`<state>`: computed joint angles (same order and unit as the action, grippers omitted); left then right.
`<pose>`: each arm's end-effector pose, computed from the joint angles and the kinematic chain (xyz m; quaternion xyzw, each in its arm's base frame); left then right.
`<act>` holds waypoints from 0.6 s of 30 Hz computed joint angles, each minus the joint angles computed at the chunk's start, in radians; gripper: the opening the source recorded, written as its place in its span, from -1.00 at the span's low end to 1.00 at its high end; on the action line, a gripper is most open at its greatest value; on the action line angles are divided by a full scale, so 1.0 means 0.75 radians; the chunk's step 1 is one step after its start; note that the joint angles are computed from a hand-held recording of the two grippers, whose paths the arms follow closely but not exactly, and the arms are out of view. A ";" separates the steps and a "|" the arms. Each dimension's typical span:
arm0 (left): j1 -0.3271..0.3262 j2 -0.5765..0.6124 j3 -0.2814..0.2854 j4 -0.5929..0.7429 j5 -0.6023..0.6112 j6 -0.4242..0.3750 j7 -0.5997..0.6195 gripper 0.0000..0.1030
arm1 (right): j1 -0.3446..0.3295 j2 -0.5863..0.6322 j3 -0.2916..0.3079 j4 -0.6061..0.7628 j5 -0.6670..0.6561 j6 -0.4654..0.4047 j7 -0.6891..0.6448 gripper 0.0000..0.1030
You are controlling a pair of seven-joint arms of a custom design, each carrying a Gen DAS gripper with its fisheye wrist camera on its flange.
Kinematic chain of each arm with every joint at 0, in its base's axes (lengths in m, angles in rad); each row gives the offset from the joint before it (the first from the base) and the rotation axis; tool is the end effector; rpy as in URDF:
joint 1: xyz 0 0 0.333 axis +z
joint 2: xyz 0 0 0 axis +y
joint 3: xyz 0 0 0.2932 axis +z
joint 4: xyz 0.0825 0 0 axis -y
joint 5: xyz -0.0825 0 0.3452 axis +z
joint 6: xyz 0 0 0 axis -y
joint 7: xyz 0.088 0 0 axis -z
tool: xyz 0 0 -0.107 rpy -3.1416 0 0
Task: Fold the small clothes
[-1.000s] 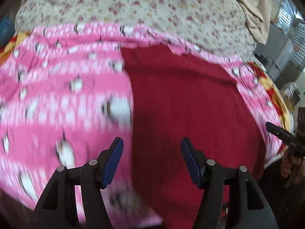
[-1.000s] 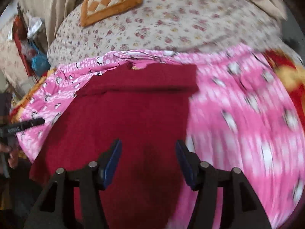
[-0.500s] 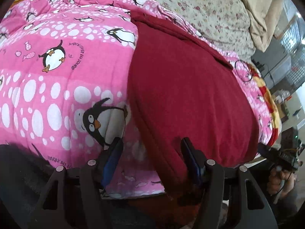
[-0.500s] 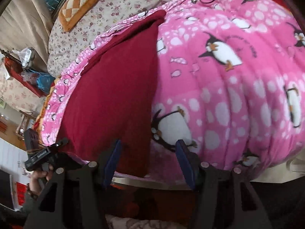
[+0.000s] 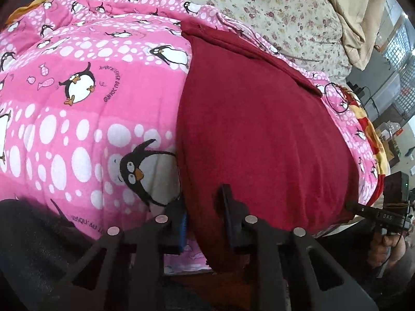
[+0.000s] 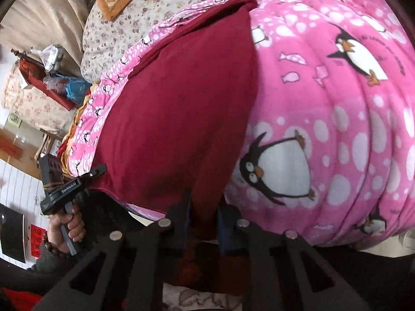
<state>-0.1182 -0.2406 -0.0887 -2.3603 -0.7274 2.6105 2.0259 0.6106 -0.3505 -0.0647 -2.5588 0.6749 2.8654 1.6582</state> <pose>0.4656 -0.0847 0.4700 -0.6260 0.7058 -0.3299 0.0342 0.3872 0.1934 0.4557 -0.6126 0.7034 0.0414 0.3580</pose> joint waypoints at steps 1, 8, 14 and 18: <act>0.002 0.004 -0.005 0.000 0.012 0.005 -0.012 -0.90 | 0.003 0.010 -0.001 0.004 0.009 0.006 0.003 -0.62; -0.004 0.007 -0.012 -0.005 0.024 0.035 -0.033 -0.84 | -0.047 0.048 0.049 0.032 -0.061 0.004 0.076 -0.62; -0.019 0.006 -0.011 -0.018 0.014 0.078 -0.033 -0.77 | -0.063 0.045 0.071 0.020 -0.160 0.025 0.172 -0.62; -0.027 0.005 -0.007 -0.020 -0.007 0.079 -0.025 -0.75 | -0.092 0.045 0.091 0.030 -0.261 -0.010 0.241 -0.61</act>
<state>-0.1382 -0.2368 -0.0938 -2.3753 -0.7325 2.6696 2.0075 0.5413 -0.3170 0.0038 -2.5362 0.4789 2.8576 1.8386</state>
